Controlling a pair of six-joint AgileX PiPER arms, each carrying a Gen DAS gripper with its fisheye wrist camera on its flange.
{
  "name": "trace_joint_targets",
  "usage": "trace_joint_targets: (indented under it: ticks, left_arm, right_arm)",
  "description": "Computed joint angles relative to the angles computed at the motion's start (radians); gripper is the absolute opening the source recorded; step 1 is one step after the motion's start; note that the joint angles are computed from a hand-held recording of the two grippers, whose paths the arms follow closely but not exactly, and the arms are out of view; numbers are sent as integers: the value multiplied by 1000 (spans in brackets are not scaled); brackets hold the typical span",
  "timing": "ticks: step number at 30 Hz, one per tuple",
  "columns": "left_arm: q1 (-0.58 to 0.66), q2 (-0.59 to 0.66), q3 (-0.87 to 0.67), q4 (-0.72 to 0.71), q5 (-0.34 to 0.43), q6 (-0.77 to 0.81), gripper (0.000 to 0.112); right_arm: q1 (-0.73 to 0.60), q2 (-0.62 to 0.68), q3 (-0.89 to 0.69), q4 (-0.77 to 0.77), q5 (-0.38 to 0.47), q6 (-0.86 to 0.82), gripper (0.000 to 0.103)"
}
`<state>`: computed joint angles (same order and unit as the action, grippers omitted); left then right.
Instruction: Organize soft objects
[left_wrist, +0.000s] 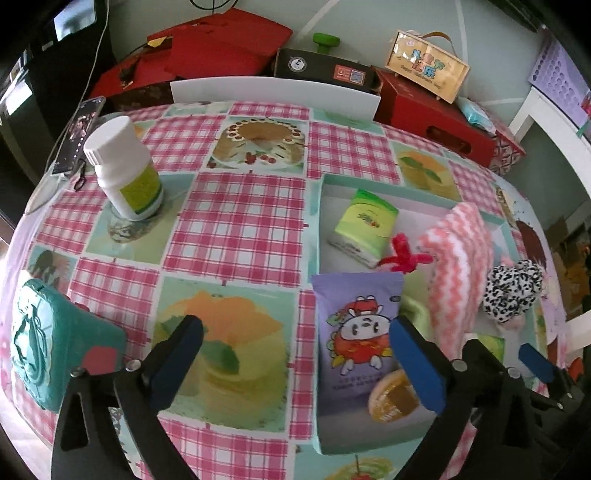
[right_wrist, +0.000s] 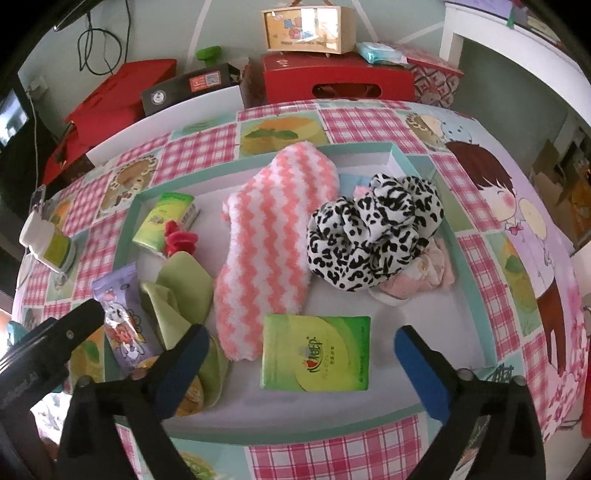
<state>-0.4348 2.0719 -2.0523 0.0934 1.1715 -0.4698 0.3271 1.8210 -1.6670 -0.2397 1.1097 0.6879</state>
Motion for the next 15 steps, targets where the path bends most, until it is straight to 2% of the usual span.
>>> trace_joint_targets:
  ticks: [15]
  left_arm:
    - [-15, -12, 12, 60, -19, -35, 101]
  right_arm:
    - [14, 6, -6, -42, 13, 19, 103]
